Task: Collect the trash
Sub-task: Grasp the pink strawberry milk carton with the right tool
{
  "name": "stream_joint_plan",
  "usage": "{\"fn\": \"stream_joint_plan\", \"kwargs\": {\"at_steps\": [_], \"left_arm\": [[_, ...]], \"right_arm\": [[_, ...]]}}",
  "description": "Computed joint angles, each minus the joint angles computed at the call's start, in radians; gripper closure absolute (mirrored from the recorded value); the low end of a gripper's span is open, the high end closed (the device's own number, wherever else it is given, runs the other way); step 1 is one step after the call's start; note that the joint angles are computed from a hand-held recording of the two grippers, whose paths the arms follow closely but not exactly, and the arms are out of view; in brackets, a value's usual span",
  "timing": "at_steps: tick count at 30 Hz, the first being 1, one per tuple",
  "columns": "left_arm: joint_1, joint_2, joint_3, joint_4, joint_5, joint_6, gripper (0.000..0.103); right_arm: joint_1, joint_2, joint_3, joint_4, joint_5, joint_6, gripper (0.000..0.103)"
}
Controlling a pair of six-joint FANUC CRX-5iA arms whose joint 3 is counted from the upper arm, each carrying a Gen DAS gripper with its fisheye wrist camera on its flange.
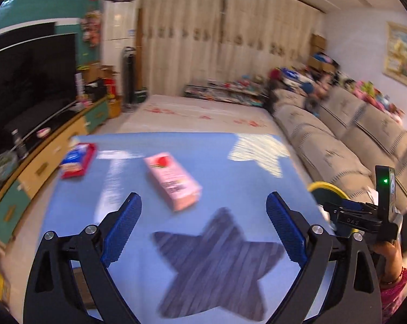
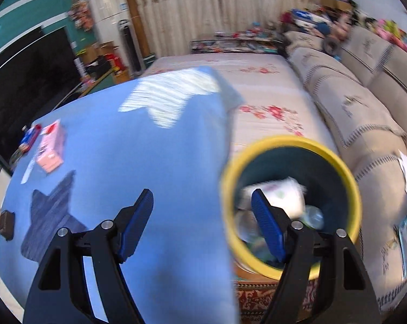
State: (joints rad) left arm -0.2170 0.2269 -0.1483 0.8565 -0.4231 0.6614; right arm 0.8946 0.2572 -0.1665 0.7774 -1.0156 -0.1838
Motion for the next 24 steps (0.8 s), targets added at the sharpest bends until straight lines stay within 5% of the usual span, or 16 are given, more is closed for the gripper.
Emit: {"fn": "stream_joint_plan", "kwargs": {"at_steps": [10,16,24], "left_arm": [[0.187,-0.060,-0.139,0.068,0.023,0.020,0.010],[0.207,-0.064,-0.169,0.147,0.029,-0.068,0.010],[0.201,-0.035,-0.156,0.161,0.013,-0.073,0.010]], "right_arm": [[-0.048,0.395,0.574,-0.160,0.194,0.506,0.025],[-0.056,0.648,0.987,-0.265,0.005,0.719,0.024],[-0.077,0.699,1.062,-0.312,-0.002,0.734,0.024]]}}
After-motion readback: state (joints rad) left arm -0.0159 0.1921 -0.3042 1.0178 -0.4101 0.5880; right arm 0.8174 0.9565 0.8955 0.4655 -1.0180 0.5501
